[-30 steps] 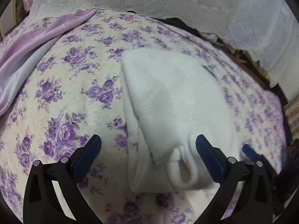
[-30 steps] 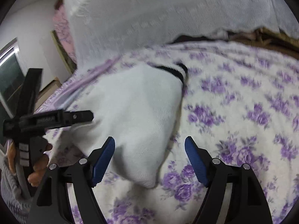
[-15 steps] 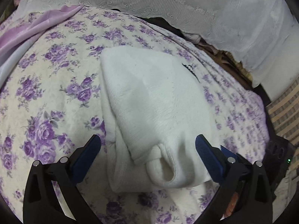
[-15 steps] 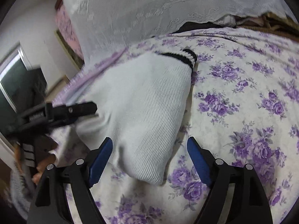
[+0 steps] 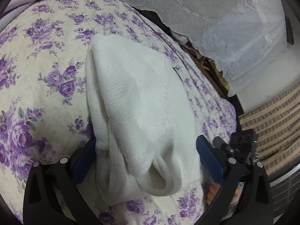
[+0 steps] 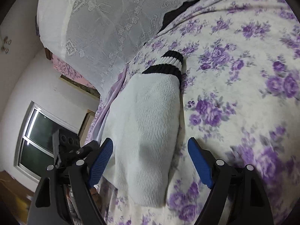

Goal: Fold small clothes
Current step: 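Grasp the folded white sweater bundle with the right gripper while the left gripper steadies it, then lift the sweater bundle off the bedspread with the right gripper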

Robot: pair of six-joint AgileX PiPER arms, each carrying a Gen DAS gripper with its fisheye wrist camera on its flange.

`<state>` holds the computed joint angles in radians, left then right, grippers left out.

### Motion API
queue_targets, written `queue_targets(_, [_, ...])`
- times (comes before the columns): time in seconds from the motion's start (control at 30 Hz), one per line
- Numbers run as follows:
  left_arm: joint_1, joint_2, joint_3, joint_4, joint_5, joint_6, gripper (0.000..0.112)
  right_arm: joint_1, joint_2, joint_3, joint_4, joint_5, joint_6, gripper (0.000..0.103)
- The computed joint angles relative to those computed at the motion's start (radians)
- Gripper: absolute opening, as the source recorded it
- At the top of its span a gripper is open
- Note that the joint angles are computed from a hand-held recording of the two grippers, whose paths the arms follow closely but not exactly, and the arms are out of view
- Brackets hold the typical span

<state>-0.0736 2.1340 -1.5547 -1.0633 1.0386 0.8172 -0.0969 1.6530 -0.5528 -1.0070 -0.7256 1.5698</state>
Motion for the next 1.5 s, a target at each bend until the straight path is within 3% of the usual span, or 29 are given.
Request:
queue_targets(0.17, [0.015, 0.053, -0.063, -0.024, 0.072, -0.013, 0.098, -0.019, 0.063, -0.089, -0.092, -0.003, 0.084, 0.082])
queue_targets(0.43, [-0.020, 0.104, -0.154, 0.036, 0.055, -0.054, 0.098, 0.000, 0.148, -0.230, -0.194, 0.040, 0.155, 0.082])
queue_targets(0.6, [0.009, 0.134, -0.185, 0.006, 0.111, -0.071, 0.098, -0.027, 0.183, -0.266, -0.215, 0.003, 0.169, 0.082])
queue_targets(0.77, [-0.022, 0.118, -0.174, 0.025, 0.074, -0.049, 0.098, -0.020, 0.226, -0.348, -0.258, 0.034, 0.211, 0.082])
queue_targets(1.07, [-0.051, 0.182, -0.287, 0.048, 0.103, -0.083, 0.098, 0.001, 0.342, -0.546, -0.346, 0.073, 0.314, 0.082])
queue_targets(1.3, [-0.066, 0.169, -0.268, 0.034, 0.085, -0.091, 0.098, 0.039, 0.407, -0.684, -0.457, 0.123, 0.408, 0.089])
queue_targets(1.37, [-0.075, 0.171, -0.267, 0.018, 0.129, -0.067, 0.098, 0.030, 0.424, -0.700, -0.450, 0.088, 0.400, 0.089])
queue_targets(1.5, [-0.111, 0.149, -0.246, 0.097, 0.071, -0.065, 0.098, -0.013, 0.430, -0.668, -0.389, -0.036, 0.329, 0.089])
